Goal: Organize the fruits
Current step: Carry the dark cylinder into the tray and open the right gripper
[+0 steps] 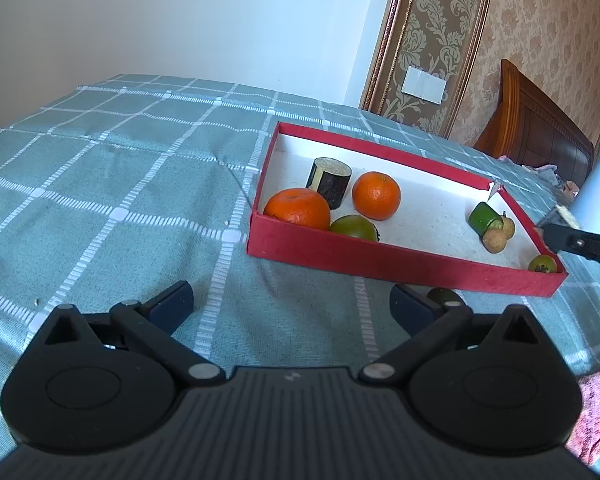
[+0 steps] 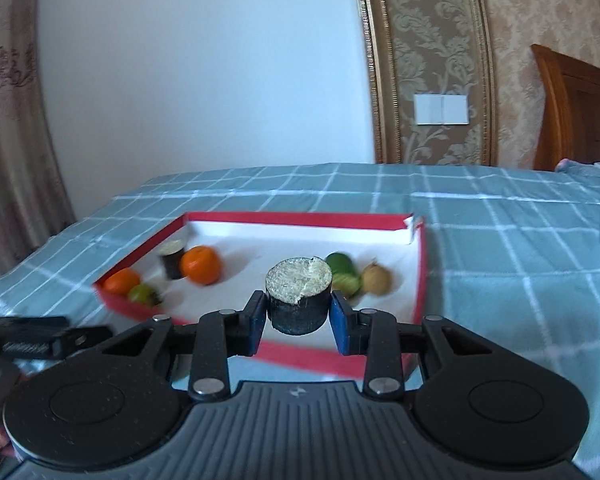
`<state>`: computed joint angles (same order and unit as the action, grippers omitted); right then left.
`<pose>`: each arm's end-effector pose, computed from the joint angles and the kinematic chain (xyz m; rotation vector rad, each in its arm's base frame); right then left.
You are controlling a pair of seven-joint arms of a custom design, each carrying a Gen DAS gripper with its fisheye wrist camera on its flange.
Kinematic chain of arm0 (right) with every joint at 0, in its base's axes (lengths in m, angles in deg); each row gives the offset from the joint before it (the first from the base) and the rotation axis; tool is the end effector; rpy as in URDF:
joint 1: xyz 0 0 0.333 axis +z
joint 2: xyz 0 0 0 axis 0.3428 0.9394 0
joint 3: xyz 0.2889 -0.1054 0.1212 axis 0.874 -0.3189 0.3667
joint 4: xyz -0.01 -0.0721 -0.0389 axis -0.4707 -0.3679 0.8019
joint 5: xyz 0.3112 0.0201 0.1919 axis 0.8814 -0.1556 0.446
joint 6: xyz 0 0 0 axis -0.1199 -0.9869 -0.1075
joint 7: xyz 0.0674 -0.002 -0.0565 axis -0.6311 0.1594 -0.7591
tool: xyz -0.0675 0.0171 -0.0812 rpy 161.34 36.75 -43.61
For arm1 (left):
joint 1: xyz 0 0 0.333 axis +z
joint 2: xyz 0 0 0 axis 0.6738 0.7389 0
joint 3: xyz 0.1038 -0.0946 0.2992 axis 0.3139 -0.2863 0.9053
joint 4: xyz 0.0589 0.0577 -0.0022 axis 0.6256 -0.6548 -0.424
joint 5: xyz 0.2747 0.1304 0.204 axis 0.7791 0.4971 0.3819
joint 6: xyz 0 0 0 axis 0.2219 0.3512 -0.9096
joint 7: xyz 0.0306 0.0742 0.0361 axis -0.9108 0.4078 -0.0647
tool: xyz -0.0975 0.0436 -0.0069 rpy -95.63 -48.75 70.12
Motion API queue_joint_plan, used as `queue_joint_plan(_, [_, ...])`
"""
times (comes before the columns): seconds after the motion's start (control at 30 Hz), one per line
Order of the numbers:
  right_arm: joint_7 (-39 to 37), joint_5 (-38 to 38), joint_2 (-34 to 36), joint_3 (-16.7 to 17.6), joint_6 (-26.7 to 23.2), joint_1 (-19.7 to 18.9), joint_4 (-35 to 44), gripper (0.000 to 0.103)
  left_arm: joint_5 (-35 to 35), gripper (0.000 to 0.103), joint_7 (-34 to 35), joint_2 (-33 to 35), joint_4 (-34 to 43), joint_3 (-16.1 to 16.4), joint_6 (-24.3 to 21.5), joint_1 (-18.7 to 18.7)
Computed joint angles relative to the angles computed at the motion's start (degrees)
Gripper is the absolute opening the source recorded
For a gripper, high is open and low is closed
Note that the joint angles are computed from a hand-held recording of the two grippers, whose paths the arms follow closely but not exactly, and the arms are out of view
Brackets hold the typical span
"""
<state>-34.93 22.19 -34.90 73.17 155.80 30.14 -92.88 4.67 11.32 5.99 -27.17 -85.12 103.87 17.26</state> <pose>0.6902 0.1658 0.4260 -1.6533 1.2245 -0.6023 0.6231 -0.3314 0.3969 -1.8192 1.4933 -1.0038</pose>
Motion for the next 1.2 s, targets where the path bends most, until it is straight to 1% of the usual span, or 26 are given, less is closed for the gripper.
queue_joint_plan(0.07, [10.1, -9.4, 1.4, -2.1, -1.0, 1.5, 0.6, 0.033, 0.0, 0.103, -0.1, 0.0, 0.0, 0.0, 0.0, 0.0])
queue_joint_plan(0.17, [18.7, -18.1, 3.2, -4.3, -1.5, 3.2, 1.9, 0.033, 0.0, 0.103, 0.1, 0.0, 0.0, 0.0, 0.0, 0.0])
queue_joint_plan(0.3, [29.5, -28.8, 6.0, -8.3, -4.1, 6.0, 4.9, 0.033, 0.0, 0.103, 0.0, 0.0, 0.0, 0.0, 0.0, 0.0])
queue_joint_plan(0.47, [40.3, -40.4, 10.7, -13.6, -7.0, 9.5, 10.2, 0.033, 0.1, 0.103, -0.1, 0.0, 0.0, 0.0, 0.0, 0.0])
queue_joint_plan(0.5, [40.0, -41.2, 11.4, -12.7, -6.9, 9.0, 11.1, 0.033, 0.1, 0.103, -0.1, 0.0, 0.0, 0.0, 0.0, 0.0])
queue_joint_plan(0.57, [43.1, -44.5, 12.7, -13.9, -7.8, 9.8, 12.8, 0.033, 0.1, 0.103, -0.2, 0.0, 0.0, 0.0, 0.0, -0.1])
queue_joint_plan(0.67, [46.6, -48.5, 14.2, -14.9, -8.8, 10.4, 14.7, 0.033, 0.1, 0.103, -0.2, 0.0, 0.0, 0.0, 0.0, 0.0])
queue_joint_plan(0.77, [51.6, -52.6, 15.7, -17.2, -9.4, 11.6, 16.2, 0.033, 0.1, 0.103, -0.2, 0.0, -0.1, 0.0, 0.0, 0.0])
queue_joint_plan(0.8, [53.0, -53.6, 16.0, -17.6, -9.8, 11.7, 16.6, 0.033, 0.1, 0.103, -0.2, 0.0, -0.1, 0.0, 0.0, 0.0])
queue_joint_plan(1.03, [57.4, -58.8, 16.2, -15.9, -9.0, 10.5, 16.4, 0.033, 0.1, 0.103, -0.1, 0.0, -0.1, 0.0, 0.0, 0.0])
queue_joint_plan(1.2, [59.3, -62.0, 16.0, -13.5, -8.5, 8.8, 16.0, 0.033, 0.0, 0.103, 0.1, 0.0, 0.0, 0.0, -0.1, 0.0])
